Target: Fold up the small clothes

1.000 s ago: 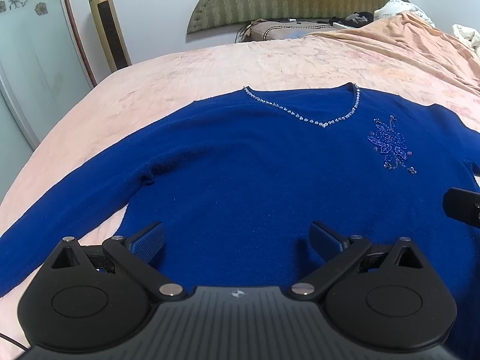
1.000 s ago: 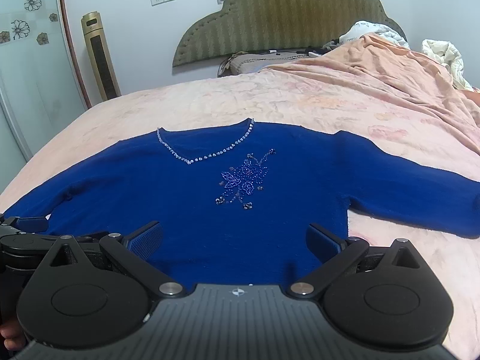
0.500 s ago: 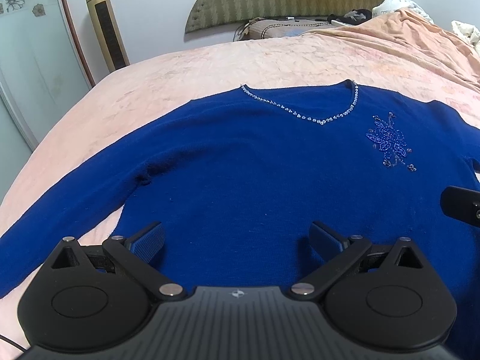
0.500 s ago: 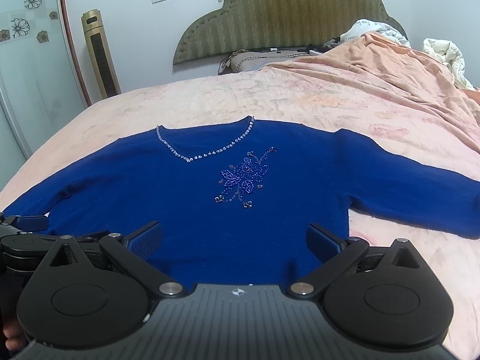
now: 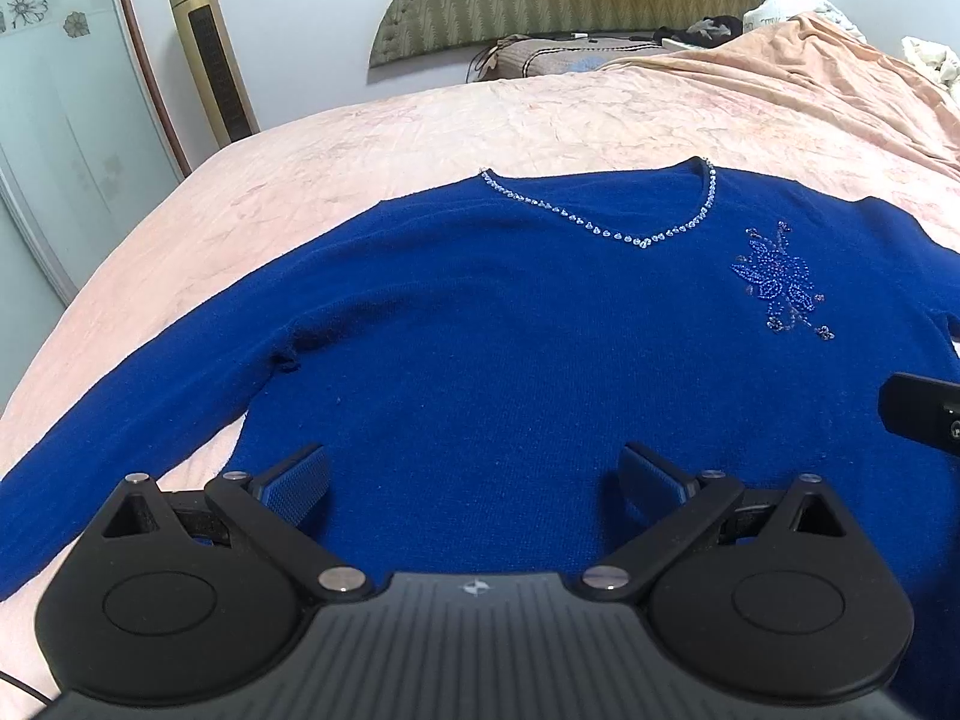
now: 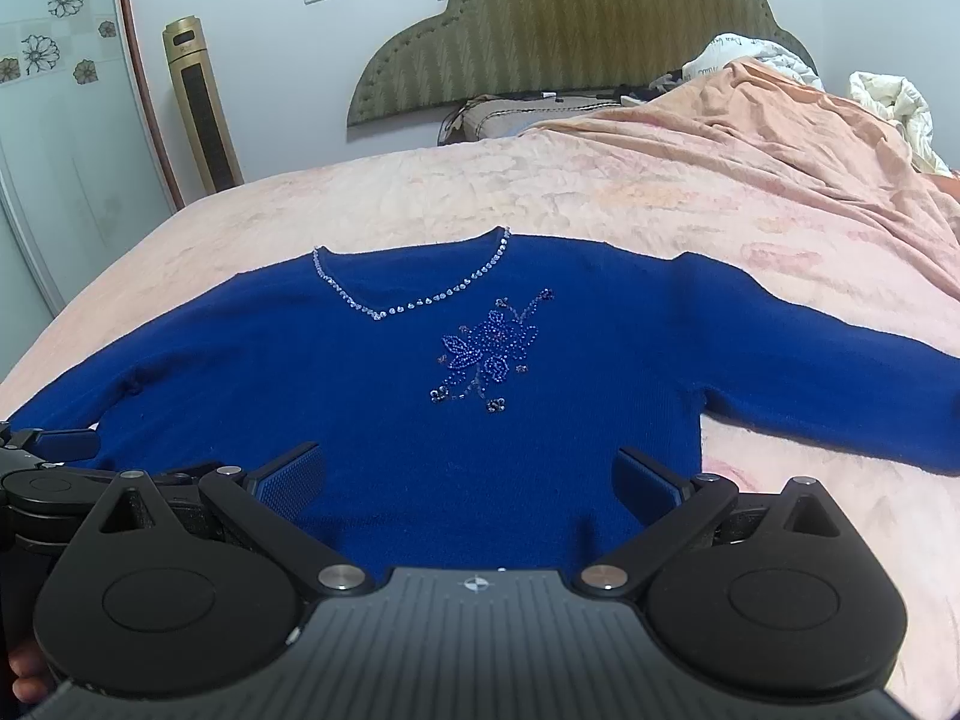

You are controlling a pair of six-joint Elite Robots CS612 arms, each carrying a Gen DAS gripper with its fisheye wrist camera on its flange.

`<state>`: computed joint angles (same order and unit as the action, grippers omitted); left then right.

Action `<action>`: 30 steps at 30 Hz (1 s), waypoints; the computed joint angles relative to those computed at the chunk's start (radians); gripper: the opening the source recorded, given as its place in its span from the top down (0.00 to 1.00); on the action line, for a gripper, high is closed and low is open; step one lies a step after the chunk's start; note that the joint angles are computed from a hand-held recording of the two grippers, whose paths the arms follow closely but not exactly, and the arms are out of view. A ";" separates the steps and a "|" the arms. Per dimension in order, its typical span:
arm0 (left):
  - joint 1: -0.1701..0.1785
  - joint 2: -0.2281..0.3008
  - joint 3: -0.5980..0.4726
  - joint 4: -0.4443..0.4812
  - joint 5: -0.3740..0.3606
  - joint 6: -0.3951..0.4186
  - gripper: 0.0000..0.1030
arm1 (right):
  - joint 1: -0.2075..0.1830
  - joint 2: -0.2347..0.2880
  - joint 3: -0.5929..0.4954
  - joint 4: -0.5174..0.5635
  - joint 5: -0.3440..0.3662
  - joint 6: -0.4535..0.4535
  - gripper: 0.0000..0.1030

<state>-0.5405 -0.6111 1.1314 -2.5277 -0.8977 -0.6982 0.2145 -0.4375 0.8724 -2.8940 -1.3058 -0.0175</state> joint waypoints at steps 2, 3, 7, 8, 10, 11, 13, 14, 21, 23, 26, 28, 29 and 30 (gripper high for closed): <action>-0.001 0.001 -0.001 0.002 0.002 0.000 0.00 | 0.000 0.000 0.000 -0.001 0.001 0.001 0.00; -0.001 0.001 -0.002 0.003 0.002 0.001 0.00 | 0.000 0.000 0.000 0.000 0.000 0.000 0.00; -0.001 0.002 -0.003 0.006 0.002 0.002 0.00 | -0.001 0.001 0.000 0.002 0.002 0.003 0.00; -0.002 0.001 -0.002 0.005 0.003 0.003 0.00 | -0.001 0.001 0.000 0.002 0.002 0.005 0.00; -0.003 0.001 -0.001 -0.004 0.005 0.007 0.00 | -0.002 0.001 0.002 -0.001 0.003 0.008 0.00; -0.003 0.002 -0.001 -0.016 0.004 0.013 0.00 | -0.002 0.002 0.002 -0.003 0.003 0.011 0.00; -0.004 0.004 -0.003 -0.036 0.002 0.026 0.00 | -0.005 0.004 0.001 -0.007 0.011 0.025 0.00; -0.005 0.006 -0.008 -0.045 -0.001 0.034 0.00 | -0.006 0.004 0.003 -0.012 0.018 0.035 0.00; -0.009 0.039 -0.063 -0.151 -0.084 0.152 0.00 | -0.028 -0.002 0.039 -0.087 0.064 0.025 0.00; -0.015 0.053 -0.084 -0.168 -0.092 0.183 0.00 | -0.039 -0.011 0.068 -0.144 0.054 0.019 0.00; -0.024 0.072 -0.115 -0.174 -0.096 0.237 0.00 | -0.062 -0.028 0.122 -0.236 -0.038 0.082 0.00; -0.028 0.081 -0.126 -0.184 -0.111 0.266 0.00 | -0.083 -0.042 0.162 -0.285 -0.127 0.167 0.00; -0.030 0.085 -0.133 -0.183 -0.117 0.275 0.00 | -0.095 -0.051 0.182 -0.297 -0.181 0.216 0.00; -0.031 0.087 -0.137 -0.181 -0.121 0.283 0.00 | -0.107 -0.059 0.203 -0.311 -0.231 0.263 0.02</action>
